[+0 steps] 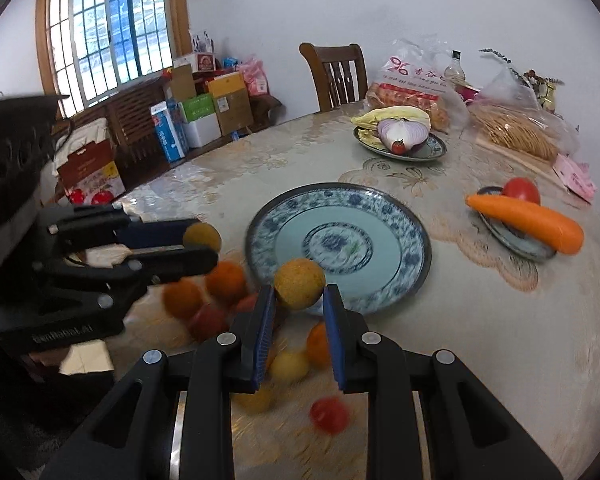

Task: Organize fruits
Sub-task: 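Carry both small fruits onto the blue patterned plate and open both tools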

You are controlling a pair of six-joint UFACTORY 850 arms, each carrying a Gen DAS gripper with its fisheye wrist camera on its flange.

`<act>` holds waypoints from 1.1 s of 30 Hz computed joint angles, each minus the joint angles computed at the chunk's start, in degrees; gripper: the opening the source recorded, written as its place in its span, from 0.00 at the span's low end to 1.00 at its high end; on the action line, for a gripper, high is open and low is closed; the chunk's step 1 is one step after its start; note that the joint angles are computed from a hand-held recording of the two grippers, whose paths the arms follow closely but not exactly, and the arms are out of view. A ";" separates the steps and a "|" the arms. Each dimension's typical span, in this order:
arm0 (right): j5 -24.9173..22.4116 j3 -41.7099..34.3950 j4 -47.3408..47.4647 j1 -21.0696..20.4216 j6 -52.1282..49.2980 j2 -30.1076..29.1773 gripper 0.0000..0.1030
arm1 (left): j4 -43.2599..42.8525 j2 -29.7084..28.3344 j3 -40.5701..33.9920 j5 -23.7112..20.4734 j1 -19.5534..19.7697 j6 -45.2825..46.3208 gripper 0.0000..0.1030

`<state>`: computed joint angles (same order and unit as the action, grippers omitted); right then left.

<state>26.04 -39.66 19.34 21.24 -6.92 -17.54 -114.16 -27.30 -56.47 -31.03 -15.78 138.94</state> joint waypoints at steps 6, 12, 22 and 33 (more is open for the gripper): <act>-4.30 -6.47 -0.76 -3.57 -3.52 -5.44 0.25 | 3.99 -6.85 -8.92 4.45 -1.44 -1.87 0.24; -8.06 -11.60 -4.78 -6.57 -1.47 -10.50 0.25 | 18.24 -13.39 -17.31 6.10 -2.69 -13.77 0.24; -7.57 -11.81 -11.38 -6.73 3.13 -11.38 0.25 | 36.84 -19.10 -25.14 -3.56 -1.90 -34.85 0.24; -5.29 -11.13 -24.80 -7.89 17.25 -11.65 0.32 | 38.78 -19.57 -25.85 -6.97 -0.74 -36.89 0.33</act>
